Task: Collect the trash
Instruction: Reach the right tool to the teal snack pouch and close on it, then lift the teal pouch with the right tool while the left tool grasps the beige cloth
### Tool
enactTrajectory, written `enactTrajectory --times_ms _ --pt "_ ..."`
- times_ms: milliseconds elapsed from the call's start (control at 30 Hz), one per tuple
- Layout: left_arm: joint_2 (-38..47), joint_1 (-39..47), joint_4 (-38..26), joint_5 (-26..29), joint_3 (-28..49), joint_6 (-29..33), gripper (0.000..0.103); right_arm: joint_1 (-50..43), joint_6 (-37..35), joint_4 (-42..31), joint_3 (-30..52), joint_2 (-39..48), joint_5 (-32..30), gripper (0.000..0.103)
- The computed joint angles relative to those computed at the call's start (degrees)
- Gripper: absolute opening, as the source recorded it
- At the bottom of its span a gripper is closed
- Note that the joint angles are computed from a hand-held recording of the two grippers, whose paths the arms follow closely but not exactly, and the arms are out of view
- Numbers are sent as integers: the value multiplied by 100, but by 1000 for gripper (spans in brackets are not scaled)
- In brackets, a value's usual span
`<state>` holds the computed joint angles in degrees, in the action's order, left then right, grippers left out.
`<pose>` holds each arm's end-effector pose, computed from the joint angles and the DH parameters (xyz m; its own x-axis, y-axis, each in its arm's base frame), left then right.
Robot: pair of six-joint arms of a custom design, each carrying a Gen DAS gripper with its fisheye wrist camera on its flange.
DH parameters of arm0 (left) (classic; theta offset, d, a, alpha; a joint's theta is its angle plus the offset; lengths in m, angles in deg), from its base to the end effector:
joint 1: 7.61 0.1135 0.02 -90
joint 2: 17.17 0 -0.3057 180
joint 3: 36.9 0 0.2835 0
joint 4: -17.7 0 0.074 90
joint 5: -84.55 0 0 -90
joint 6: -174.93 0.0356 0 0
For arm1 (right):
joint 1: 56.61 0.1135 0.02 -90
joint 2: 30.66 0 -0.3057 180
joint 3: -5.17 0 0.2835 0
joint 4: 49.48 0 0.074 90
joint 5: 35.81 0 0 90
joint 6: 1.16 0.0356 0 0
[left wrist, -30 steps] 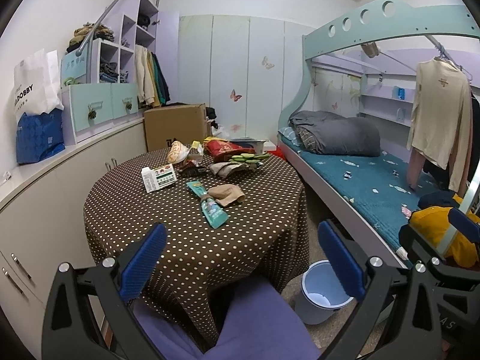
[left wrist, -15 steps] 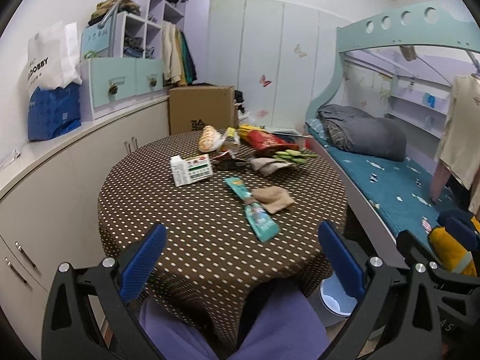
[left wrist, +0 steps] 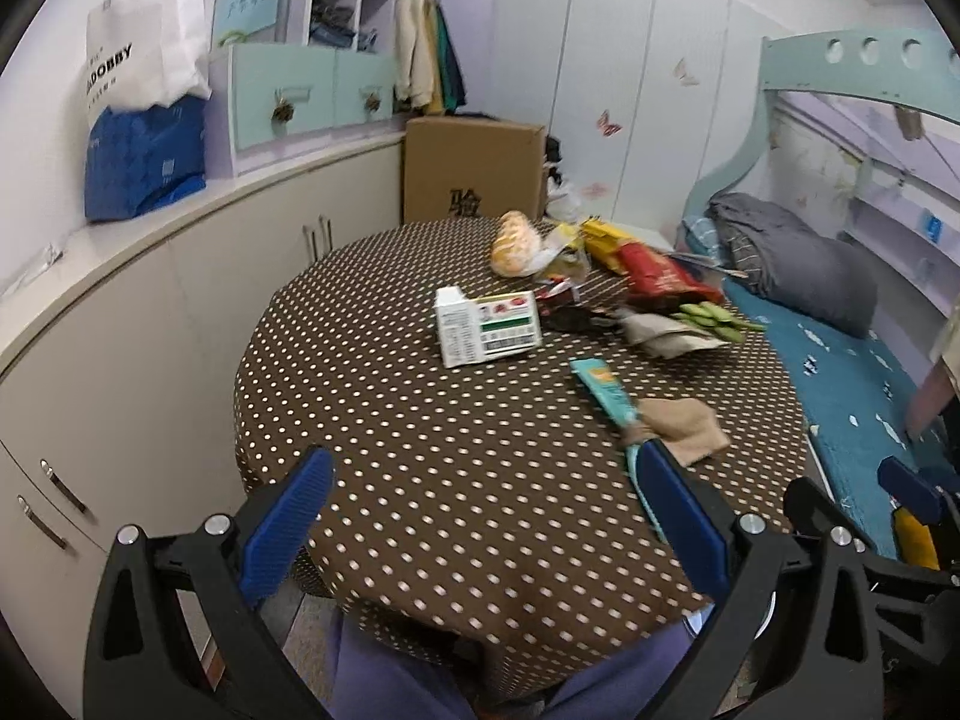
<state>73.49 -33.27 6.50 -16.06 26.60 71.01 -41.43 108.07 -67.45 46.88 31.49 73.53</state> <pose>0.3284 -0.1505 0.2221 -0.6141 0.0327 -0.7886 0.1522 0.9853 -0.0777 0.2223 0.0481 0.2179 -0.5650 0.1687 -0.8076 0.2007 0.9776 0.0638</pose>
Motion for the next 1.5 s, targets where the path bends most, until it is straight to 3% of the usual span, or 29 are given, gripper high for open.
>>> enactTrajectory --times_ms 400,500,733,800,867,933,1167,1333,1500 --pt "1092 764 -594 615 854 45 99 -113 -229 159 1053 2215 -900 97" --pt "1224 887 -654 659 928 19 99 -157 -317 148 1236 2514 -1201 86" --pt "1360 1099 -820 721 1043 -11 99 -38 -613 566 1566 3162 -1018 81" --pt "1396 1133 -838 730 1082 -24 99 -33 -832 786 1577 3265 -1037 69" --pt "1442 1160 -874 743 1142 -30 99 -85 -947 882 1603 3288 -1181 37" --pt "1472 1182 -936 769 1203 -66 99 -191 -1000 929 1637 3314 -1340 24" --pt "1390 1070 -965 765 1247 -84 99 -599 -643 748 1707 3169 -2338 22" --pt "1353 938 -1083 992 1463 -160 99 -689 -556 766 1507 2628 -2500 22" --pt "1345 691 -1101 886 1688 -150 99 -998 -515 701 1246 1988 -2867 22"
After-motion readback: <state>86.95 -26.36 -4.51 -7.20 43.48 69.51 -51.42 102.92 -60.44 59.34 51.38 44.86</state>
